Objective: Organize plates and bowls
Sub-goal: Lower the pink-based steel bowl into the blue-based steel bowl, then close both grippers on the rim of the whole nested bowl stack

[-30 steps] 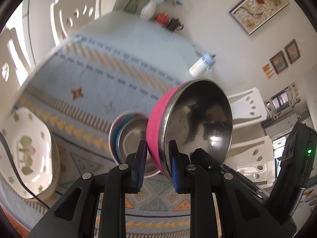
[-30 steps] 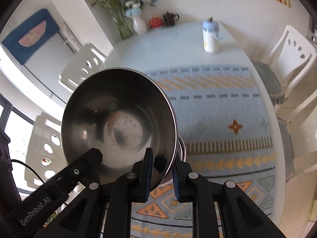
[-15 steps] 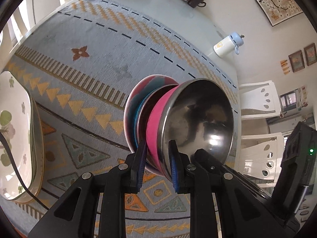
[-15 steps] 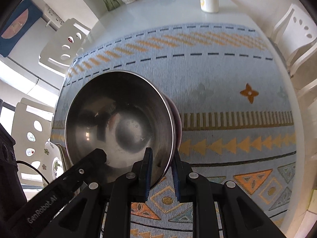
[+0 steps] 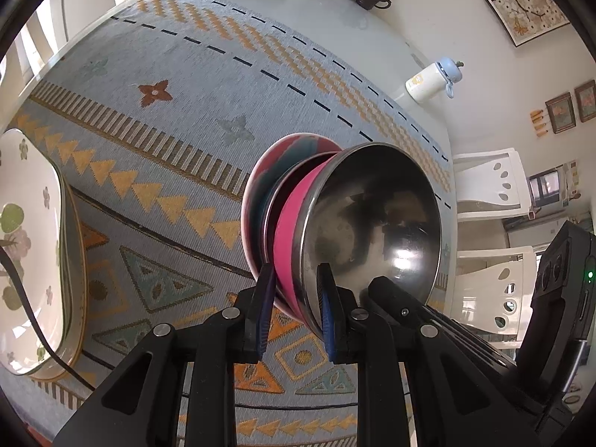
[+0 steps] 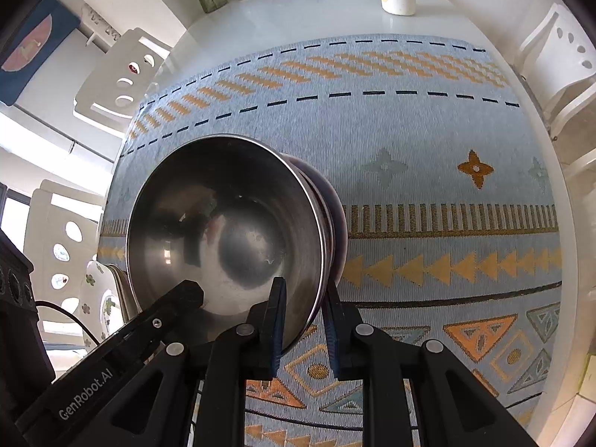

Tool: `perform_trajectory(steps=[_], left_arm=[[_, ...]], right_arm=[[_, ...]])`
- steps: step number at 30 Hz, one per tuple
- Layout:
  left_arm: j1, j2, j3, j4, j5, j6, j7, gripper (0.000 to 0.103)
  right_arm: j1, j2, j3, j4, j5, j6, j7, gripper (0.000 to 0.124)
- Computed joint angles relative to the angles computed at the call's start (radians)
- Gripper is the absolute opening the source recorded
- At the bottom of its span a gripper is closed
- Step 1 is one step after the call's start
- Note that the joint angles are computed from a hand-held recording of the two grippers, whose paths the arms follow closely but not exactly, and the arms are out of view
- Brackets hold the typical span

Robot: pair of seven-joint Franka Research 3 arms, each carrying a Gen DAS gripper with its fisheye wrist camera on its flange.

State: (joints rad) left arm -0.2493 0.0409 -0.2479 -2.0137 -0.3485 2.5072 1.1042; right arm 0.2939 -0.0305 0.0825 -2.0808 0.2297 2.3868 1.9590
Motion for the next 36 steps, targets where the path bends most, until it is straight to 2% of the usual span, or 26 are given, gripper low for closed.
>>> perform_trajectory(steps=[7, 17, 20, 22, 28, 30, 31, 32, 34, 36], left_arm=[[0.006, -0.008, 0.004, 0.001, -0.020, -0.013, 0.019, 0.022], [0.023, -0.073, 0.036, -0.043, -0.007, 0.016, 0.003, 0.022], [0.025, -0.062, 0.041, -0.034, -0.008, 0.011, 0.012, 0.022], [0.028, -0.050, 0.041, -0.023, -0.003, 0.003, 0.009, 0.022], [0.037, -0.072, 0.047, -0.044, -0.034, 0.029, 0.034, 0.022], [0.038, -0.079, 0.052, -0.046, -0.072, 0.034, 0.065, 0.030], [0.038, -0.078, 0.054, -0.043, -0.082, 0.031, 0.071, 0.041], [0.040, -0.076, 0.057, -0.037, -0.095, 0.024, 0.072, 0.056], [0.042, -0.074, 0.058, -0.037, -0.117, 0.035, 0.078, 0.063], [0.045, -0.061, 0.056, -0.025, -0.091, 0.025, 0.065, 0.063]], right_arm=[[0.003, -0.009, 0.001, -0.003, 0.016, -0.002, 0.005, 0.018], [0.002, -0.037, 0.002, -0.020, 0.038, 0.015, -0.015, 0.021], [0.001, -0.050, 0.008, -0.029, -0.003, 0.026, -0.008, 0.021], [0.001, -0.054, 0.002, -0.032, 0.022, 0.019, -0.029, 0.021], [-0.016, -0.117, -0.016, -0.079, 0.097, 0.089, -0.096, 0.023], [-0.018, -0.129, -0.030, -0.085, 0.161, 0.120, -0.139, 0.042], [-0.020, -0.133, -0.032, -0.088, 0.182, 0.137, -0.151, 0.062], [-0.022, -0.138, -0.034, -0.095, 0.200, 0.165, -0.162, 0.075], [-0.029, -0.137, -0.028, -0.099, 0.194, 0.198, -0.159, 0.078], [-0.034, -0.108, -0.028, -0.071, 0.187, 0.166, -0.153, 0.078]])
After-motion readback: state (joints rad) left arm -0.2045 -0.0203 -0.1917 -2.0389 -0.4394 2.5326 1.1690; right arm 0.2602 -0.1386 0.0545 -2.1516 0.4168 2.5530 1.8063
